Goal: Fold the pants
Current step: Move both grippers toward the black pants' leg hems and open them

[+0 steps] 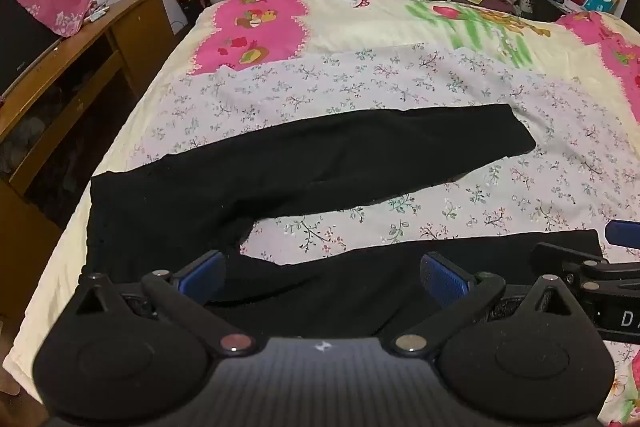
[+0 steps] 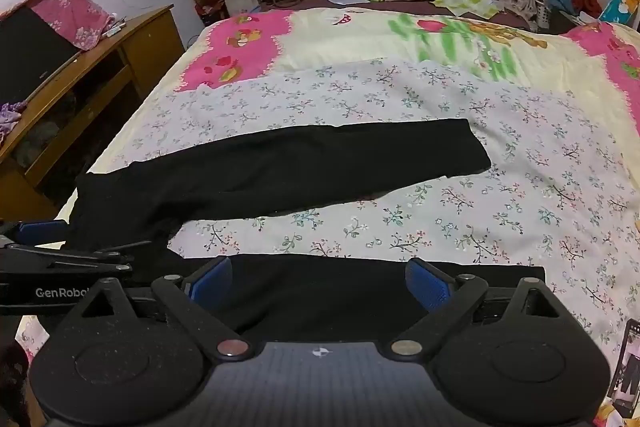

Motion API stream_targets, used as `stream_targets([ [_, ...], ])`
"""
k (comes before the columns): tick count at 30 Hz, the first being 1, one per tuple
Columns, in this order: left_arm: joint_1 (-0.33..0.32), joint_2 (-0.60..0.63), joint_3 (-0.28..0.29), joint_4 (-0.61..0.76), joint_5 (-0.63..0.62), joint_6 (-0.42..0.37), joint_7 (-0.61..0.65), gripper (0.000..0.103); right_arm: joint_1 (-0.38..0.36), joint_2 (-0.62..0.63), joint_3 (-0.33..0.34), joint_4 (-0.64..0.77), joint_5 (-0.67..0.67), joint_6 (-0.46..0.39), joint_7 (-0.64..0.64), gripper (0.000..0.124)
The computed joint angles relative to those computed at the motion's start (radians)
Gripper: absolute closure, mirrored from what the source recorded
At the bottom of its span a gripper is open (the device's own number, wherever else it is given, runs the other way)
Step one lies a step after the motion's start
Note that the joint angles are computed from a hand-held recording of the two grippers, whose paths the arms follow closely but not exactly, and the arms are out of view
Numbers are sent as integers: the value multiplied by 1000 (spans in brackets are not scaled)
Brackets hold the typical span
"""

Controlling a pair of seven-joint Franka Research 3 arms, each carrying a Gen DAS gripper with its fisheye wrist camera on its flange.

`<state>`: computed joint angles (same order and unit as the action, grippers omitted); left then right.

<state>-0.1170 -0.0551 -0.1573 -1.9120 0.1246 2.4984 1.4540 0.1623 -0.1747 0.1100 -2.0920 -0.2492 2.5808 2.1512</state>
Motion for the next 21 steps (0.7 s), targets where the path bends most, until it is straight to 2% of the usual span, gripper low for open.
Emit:
stream_targets([
  [3,-2,-24,-4,-44,25,18,-26,0,0,4,-1,2,5,-8,11,39],
  [5,-3,4,-4,7,15,-44,-29,0,1,7,-2,6,12,-17,12,39],
  [8,-4,16,-4,19,7,-71,-26,0,-5,8,-1,8,26,-23,-1,39],
  [9,-4,19,-5,23,5,-77,-25,0,17,-2,-32,-27,73,32,-84,39],
  [15,-9,14,-11,10,25,-58,-33,0,13,-21,-33,-54,153,38,-194,39],
  [21,-20,9,-24,-1,106,-51,-110,0,24,-20,-67,-53,294,41,-383,40],
])
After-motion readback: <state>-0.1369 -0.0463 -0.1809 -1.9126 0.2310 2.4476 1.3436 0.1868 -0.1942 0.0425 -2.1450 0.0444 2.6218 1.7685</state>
